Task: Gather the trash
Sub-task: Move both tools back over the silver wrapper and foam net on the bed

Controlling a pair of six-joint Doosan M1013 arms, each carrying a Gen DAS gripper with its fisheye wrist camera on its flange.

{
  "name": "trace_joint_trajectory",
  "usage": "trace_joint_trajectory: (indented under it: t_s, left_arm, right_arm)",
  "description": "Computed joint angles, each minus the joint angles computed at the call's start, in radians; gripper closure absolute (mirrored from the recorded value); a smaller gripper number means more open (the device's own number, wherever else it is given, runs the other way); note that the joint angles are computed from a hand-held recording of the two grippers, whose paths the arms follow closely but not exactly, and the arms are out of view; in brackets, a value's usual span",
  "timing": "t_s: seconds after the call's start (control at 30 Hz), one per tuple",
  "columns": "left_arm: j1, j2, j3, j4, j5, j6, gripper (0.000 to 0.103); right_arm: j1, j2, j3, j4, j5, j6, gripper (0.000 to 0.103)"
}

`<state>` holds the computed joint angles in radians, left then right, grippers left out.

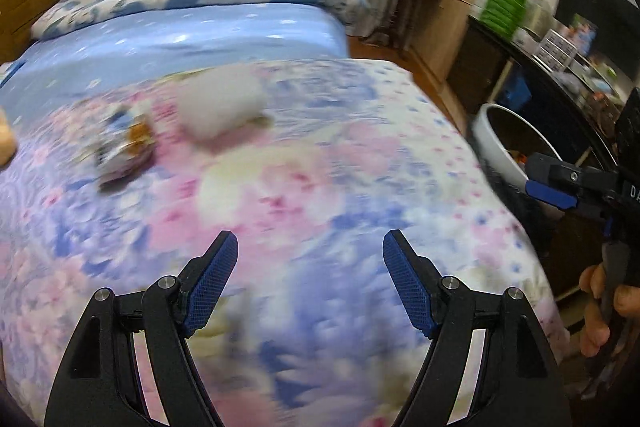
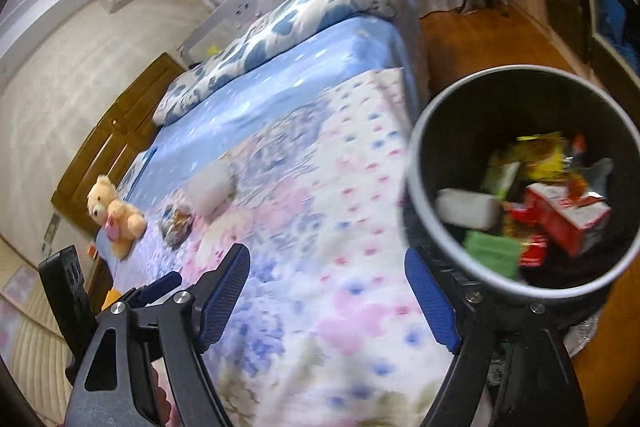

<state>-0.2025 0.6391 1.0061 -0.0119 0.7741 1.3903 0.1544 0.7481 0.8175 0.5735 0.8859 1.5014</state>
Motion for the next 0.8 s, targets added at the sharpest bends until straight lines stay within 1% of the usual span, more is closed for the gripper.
trace_joint_trajectory:
  t_s: [0.1, 0.2, 0.37, 0.57, 0.8]
  left_arm:
    - [0.017, -0.018, 0.036, 0.027, -0.017, -0.046, 0.026]
    - [0.030, -0.028, 0.058, 0.058, -0.018, -0.088, 0.026]
    - [0.055, -0.038, 0.080, 0.071, -0.016, -0.152, 0.025]
    - [0.075, -0.037, 0.085, 0.092, -0.011, -0.192, 0.025]
    - [0.096, -0.018, 0.056, 0.103, 0.008, -0.215, 0.025]
  right_arm:
    - [0.018, 0.015, -0.022, 0.006, 0.015, -0.011, 0.022]
    - [0.033, 0.029, -0.043, 0.006, 0.024, -0.020, 0.022]
    - [0.056, 0.064, -0.099, 0.001, 0.063, -0.024, 0.022]
    - [0.082, 0.106, -0.169, 0.005, 0.090, -0.049, 0.022]
    - [0.107, 0.200, -0.340, -0.013, 0.182, -0.042, 0.022]
